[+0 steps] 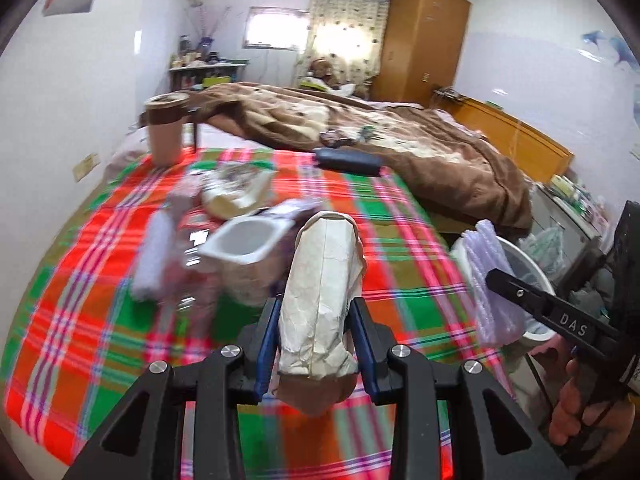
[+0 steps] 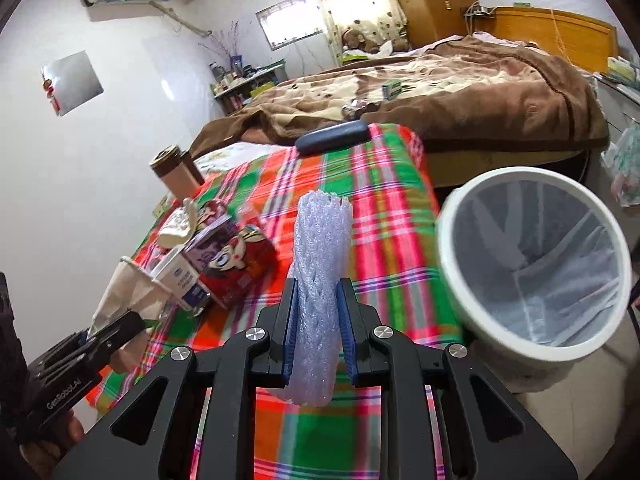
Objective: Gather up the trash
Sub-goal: 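Carry the paper bag and foam net over the white wastebasket with both tools, then open both tools to drop the bag and foam net into the wastebasket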
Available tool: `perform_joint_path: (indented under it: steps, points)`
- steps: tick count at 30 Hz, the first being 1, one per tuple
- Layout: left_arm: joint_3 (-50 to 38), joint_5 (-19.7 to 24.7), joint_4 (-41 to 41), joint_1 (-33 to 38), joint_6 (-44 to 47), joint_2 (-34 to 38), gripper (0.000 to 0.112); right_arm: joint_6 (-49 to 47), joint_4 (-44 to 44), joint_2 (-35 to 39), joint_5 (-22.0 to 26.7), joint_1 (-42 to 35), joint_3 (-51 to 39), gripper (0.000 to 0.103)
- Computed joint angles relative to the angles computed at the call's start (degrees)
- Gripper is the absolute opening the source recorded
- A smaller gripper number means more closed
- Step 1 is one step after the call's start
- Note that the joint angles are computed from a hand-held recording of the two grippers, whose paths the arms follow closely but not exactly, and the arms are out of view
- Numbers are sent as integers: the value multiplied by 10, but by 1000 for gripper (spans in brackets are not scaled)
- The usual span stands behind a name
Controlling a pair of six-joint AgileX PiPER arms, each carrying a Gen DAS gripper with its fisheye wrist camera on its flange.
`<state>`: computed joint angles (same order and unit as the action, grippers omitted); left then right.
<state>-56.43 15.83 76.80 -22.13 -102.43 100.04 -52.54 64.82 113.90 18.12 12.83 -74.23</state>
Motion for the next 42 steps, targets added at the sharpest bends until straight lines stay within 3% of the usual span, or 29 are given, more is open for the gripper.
perform_joint_path:
  steps: [9, 26, 30, 34, 42]
  points:
    - [-137, 13, -151, -49, 183, 79, 35, -8, -2, -11, -7, -56, 4, 20]
    - [-468, 87, -504, -102, 581, 281, 36, 182, -210, 50, 6, -134, -78, 20]
    - [-558, 116, -586, -107, 665, 332, 36, 226, -261, 69, 16, -144, -99, 20]
    - [-677, 177, -647, -109, 732, 401, 36, 269, -312, 90, 35, -153, -124, 20]
    - [-871, 277, -688, -115, 778, 511, 43, 345, -398, 106, 63, -161, -149, 25]
